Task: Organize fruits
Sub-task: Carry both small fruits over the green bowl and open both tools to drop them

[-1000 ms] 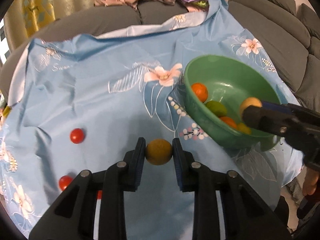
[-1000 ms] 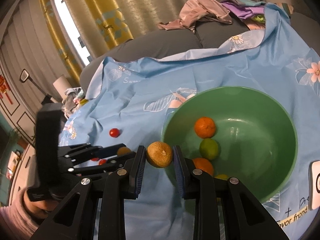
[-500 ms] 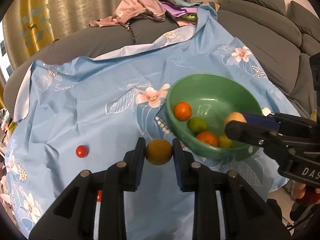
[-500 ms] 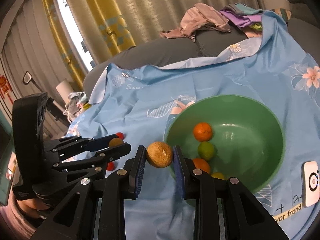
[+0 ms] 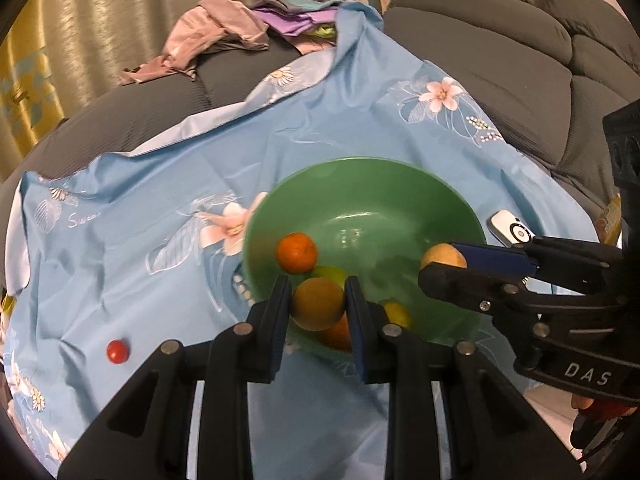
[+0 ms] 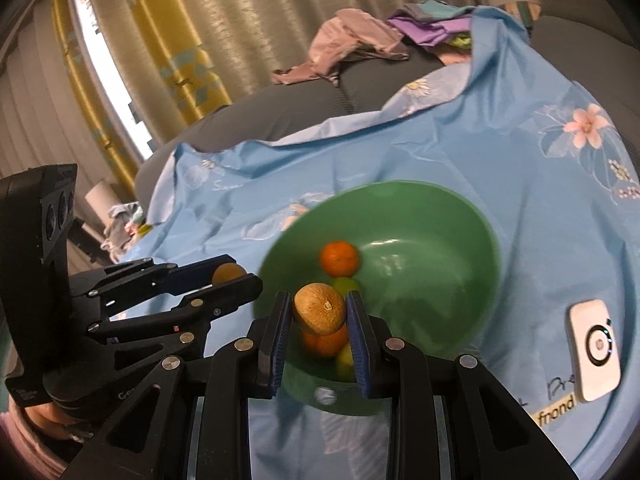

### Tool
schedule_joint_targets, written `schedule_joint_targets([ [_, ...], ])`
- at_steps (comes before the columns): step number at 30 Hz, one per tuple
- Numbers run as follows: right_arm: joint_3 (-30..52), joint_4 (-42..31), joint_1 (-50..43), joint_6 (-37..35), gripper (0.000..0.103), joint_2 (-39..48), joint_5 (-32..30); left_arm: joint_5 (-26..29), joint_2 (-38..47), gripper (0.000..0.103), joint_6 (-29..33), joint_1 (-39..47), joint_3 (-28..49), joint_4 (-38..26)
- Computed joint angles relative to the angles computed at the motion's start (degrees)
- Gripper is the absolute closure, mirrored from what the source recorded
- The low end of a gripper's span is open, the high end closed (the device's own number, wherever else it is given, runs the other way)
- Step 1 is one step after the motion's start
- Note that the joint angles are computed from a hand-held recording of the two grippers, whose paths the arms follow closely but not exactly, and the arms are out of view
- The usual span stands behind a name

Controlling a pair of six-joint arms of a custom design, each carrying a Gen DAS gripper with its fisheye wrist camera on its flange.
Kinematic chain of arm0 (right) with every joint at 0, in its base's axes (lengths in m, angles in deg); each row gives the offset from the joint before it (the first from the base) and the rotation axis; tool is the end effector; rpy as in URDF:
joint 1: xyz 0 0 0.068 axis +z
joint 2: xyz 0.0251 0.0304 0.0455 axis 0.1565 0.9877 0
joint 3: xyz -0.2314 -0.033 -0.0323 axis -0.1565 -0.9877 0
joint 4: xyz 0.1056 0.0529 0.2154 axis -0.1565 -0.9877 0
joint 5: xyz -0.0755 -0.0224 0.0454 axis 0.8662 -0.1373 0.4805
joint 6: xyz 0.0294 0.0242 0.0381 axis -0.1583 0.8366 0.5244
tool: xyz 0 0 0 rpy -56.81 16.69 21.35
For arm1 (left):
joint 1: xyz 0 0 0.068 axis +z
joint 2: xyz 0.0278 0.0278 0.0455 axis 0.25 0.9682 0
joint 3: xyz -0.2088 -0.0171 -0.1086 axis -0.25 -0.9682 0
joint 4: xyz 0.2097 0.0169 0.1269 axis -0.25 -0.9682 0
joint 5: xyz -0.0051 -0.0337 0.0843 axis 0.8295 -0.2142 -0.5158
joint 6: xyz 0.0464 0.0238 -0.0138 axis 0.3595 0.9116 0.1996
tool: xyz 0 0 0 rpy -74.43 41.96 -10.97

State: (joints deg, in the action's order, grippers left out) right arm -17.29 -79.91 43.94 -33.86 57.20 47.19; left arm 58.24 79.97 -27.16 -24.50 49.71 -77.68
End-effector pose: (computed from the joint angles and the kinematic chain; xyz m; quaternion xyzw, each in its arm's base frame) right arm 0.1569 0.1141 0.1851 -0.1380 0.8781 0.2528 0.3822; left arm 0.1508 -0.1077 0.2175 0.1305 0.9172 -0.0273 0.3755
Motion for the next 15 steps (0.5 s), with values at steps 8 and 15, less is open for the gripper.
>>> schedule_joint_targets([
  [8,-0.14,-0.48,-1.9,0.06,0.073,1.88,-0.6,1.13,5.51,0.075,0.29,0.3,0.56,2.66],
  [15,0.51,-2.22,-2.32,0.92,0.071,1.78,0.72,1.6,2.77,0.04,-0.68,2.06,-0.18,1.18],
])
